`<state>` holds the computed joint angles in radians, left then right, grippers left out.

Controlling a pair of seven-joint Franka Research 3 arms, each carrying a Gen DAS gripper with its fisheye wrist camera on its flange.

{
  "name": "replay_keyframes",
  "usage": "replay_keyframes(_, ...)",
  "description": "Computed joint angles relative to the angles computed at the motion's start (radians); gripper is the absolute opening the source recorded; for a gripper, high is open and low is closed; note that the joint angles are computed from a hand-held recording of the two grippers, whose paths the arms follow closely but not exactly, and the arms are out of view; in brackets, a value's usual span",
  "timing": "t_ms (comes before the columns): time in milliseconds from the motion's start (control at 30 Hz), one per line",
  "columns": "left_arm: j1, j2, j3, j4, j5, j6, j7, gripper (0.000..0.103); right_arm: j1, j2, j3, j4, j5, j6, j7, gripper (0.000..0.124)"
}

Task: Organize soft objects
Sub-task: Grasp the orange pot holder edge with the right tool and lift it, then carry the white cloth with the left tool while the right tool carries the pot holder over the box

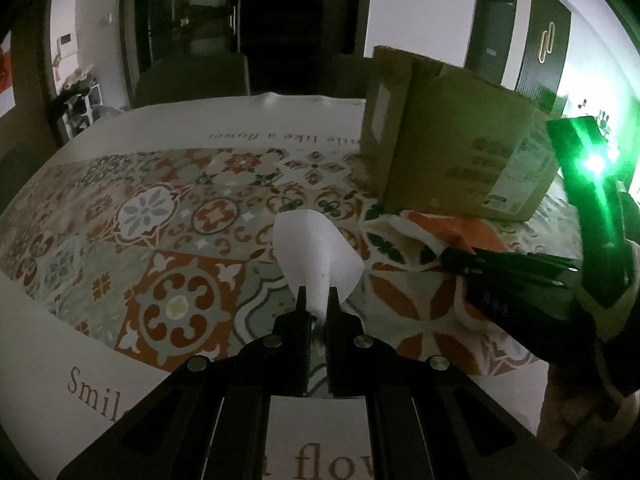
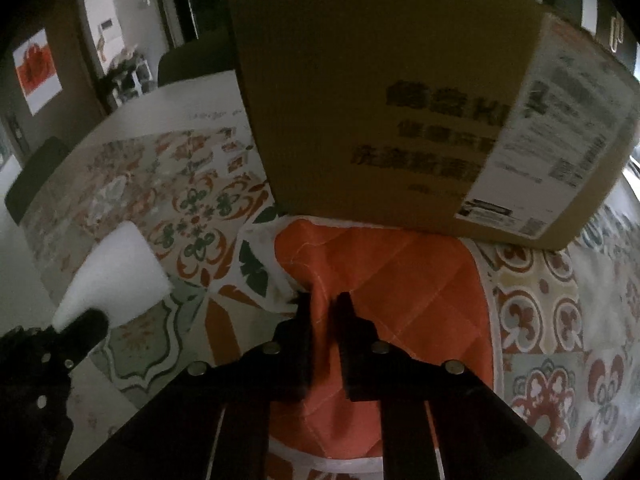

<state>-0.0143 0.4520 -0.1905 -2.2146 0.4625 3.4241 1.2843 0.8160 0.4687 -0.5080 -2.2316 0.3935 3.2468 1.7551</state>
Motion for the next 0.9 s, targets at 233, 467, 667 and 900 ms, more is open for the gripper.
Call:
replay_keyframes(233, 0.034, -0.038, -0.049, -0.025, 0.04, 0.005, -0.024, 0.008, 0.105, -0.093, -0.083, -0.107, 0.082, 0.083, -0.066, 0.013)
replay_keyframes(467, 0.06, -0.107, -0.091, -0.07, 0.1, 0.024, -0.068, 0.008, 0.25, -0.204, -0.194, -0.206, 0.232, 0.153, -0.193, 0.013)
replay_keyframes(667, 0.043, -0.171, -0.082, -0.106, 0.141, 0.057, -0.117, 0.008, 0.388, -0.288, -0.285, -0.246, 0.441, 0.215, -0.386, 0.013)
replay_keyframes(900, -0.012, -0.233, -0.04, -0.127, 0.147, 0.088, -0.141, 0.008, 0.402, -0.386, -0.253, -0.264, 0.6, 0.31, -0.56, 0.013)
